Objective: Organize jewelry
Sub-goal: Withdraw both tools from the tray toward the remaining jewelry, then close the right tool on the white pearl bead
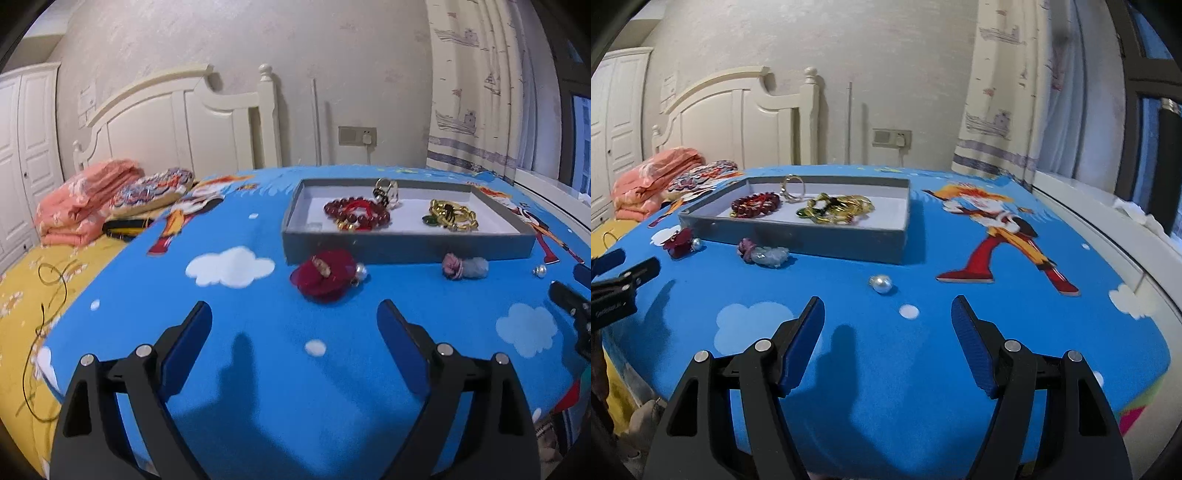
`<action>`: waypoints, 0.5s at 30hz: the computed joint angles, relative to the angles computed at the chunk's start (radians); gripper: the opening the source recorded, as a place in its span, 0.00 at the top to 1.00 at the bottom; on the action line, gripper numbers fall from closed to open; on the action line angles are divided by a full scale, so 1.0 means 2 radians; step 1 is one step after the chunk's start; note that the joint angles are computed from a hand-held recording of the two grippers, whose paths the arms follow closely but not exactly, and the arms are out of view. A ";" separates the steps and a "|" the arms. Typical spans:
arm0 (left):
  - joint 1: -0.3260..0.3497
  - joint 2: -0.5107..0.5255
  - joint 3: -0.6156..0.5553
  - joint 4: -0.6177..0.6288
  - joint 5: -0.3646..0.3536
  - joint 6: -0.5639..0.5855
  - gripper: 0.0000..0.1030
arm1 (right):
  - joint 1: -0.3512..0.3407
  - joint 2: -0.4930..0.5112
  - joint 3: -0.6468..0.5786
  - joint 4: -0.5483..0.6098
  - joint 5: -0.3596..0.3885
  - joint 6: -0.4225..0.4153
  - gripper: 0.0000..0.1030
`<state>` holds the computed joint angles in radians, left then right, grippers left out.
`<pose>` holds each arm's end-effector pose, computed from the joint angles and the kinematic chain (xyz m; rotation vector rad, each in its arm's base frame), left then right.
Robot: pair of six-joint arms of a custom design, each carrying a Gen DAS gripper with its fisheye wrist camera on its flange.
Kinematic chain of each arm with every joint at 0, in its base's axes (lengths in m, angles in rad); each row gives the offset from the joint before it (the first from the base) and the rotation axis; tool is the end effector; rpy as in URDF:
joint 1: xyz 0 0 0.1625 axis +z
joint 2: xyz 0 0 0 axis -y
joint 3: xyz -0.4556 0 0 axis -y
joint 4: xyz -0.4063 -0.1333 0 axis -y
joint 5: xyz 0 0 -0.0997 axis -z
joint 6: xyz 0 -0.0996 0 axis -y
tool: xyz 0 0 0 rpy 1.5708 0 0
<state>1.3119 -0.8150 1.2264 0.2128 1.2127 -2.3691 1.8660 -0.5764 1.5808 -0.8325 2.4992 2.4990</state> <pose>-0.0172 -0.7220 0.1962 0.9750 2.1643 -1.0621 0.2379 -0.5984 -0.0405 0.1295 -1.8421 1.2630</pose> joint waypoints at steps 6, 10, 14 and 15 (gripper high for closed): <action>-0.007 0.040 -0.075 0.076 -0.039 -0.051 0.15 | -0.003 0.011 -0.024 0.032 -0.027 -0.040 0.35; -0.015 0.053 -0.100 0.085 -0.056 -0.065 0.15 | -0.009 0.005 -0.039 0.084 -0.030 -0.015 0.35; -0.023 0.056 -0.102 0.079 -0.069 -0.063 0.15 | -0.014 -0.011 -0.027 0.091 -0.040 -0.007 0.36; -0.024 0.057 -0.103 0.079 -0.073 -0.060 0.15 | -0.017 -0.014 -0.026 0.098 -0.043 0.000 0.37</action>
<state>1.2634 -0.7012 1.0213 0.3703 1.0676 -2.4883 1.8326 -0.6047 1.5294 -0.6360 2.4131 2.4983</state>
